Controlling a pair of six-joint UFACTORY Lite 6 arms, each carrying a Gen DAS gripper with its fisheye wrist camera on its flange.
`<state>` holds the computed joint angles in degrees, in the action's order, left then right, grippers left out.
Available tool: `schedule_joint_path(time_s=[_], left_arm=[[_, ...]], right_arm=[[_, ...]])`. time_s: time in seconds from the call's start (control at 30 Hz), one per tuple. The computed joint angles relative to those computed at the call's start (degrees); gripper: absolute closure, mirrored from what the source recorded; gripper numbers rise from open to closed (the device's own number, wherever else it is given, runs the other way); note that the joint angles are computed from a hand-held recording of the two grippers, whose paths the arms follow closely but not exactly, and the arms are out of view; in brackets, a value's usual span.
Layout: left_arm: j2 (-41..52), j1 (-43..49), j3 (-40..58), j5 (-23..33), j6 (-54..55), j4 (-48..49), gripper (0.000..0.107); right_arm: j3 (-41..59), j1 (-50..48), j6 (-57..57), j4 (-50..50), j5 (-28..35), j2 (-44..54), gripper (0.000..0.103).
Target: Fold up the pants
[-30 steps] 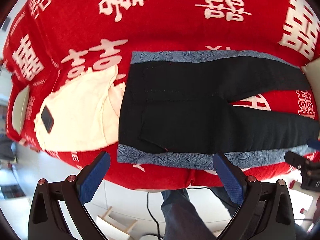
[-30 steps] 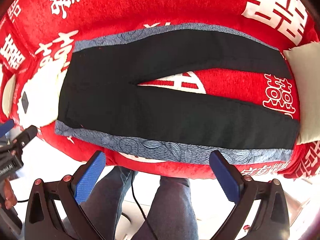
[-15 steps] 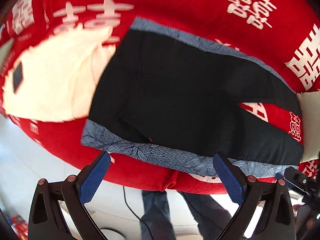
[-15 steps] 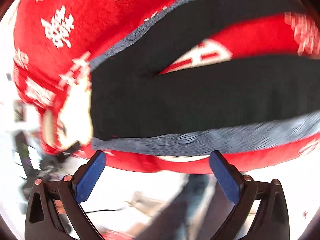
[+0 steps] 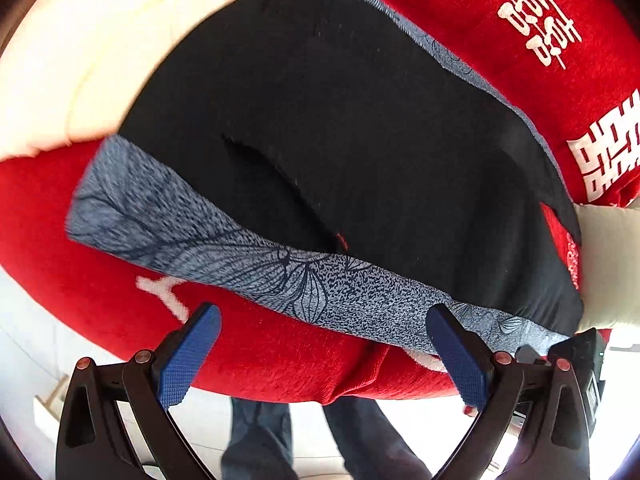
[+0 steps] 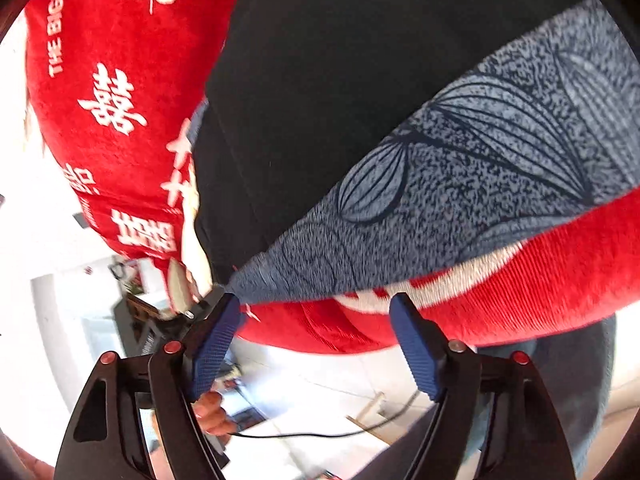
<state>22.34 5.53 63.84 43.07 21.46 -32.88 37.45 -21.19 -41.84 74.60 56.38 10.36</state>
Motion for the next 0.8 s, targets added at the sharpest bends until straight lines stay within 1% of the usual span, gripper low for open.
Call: schedule_joint_path(time_s=[0.03, 0.2, 0.27, 0.3, 0.33, 0.37, 0.4, 0.5, 0.63, 0.67, 0.7, 0.73, 0.77, 0.8], left_arm=[[0.6, 0.5, 0.1, 0.2, 1.1, -1.2, 0.004], [2.7, 0.3, 1.2, 0.2, 3.3, -4.6, 0.004], [2.9, 0.4, 1.2, 0.2, 3.8, -5.0, 0.004], [2.8, 0.4, 1.2, 0.3, 3.9, -5.3, 0.004], [3.0, 0.6, 1.3, 0.3, 4.2, -5.7, 0.004], [3.1, 1.2, 1.4, 0.7, 4.7, -6.1, 0.004], [3.2, 1.8, 1.5, 1.3, 5.0, -7.0, 0.004], [3.9, 3.4, 2.6, 3.2, 4.9, -10.5, 0.004], [5.1, 4.9, 4.4, 3.4, 4.6, -14.4, 0.004], [5.4, 4.9, 5.0, 2.6, 3.8, -14.5, 0.009], [5.8, 4.9, 6.0, 1.7, 2.6, -14.4, 0.030], [6.8, 4.8, 7.5, 1.7, 1.0, -13.0, 0.040], [7.8, 4.8, 8.9, 1.8, -1.0, -10.9, 0.054], [8.3, 5.2, 9.5, 1.8, -1.2, -10.1, 0.073]], right_arm=[[-0.5, -0.9, -2.1, 1.8, 0.5, 0.5, 0.026], [-0.6, -2.6, -8.3, 9.0, 3.3, 4.4, 0.027], [0.2, -2.2, -8.9, 11.1, 4.6, 6.1, 0.034], [0.7, -2.2, -8.9, 12.3, 5.8, 7.1, 0.051], [1.2, -2.0, -7.7, 12.7, 6.0, 7.2, 0.071], [2.0, -1.9, -6.1, 12.3, 6.0, 7.2, 0.082], [2.3, -2.4, -4.6, 11.8, 6.6, 6.6, 0.096], [3.2, -2.7, -1.4, 11.9, 8.9, 4.1, 0.096], [4.5, -3.1, 1.5, 9.5, 10.5, 1.3, 0.096], [5.1, -2.2, 2.4, 9.7, 10.2, 1.2, 0.096], [5.6, -2.0, 3.3, 9.1, 9.9, 1.3, 0.096], [5.6, -2.3, 3.7, 8.0, 9.9, 1.1, 0.096], [5.6, -2.8, 4.1, 6.9, 9.9, 1.1, 0.096], [5.7, -2.8, 4.8, 6.1, 9.5, 0.9, 0.096]])
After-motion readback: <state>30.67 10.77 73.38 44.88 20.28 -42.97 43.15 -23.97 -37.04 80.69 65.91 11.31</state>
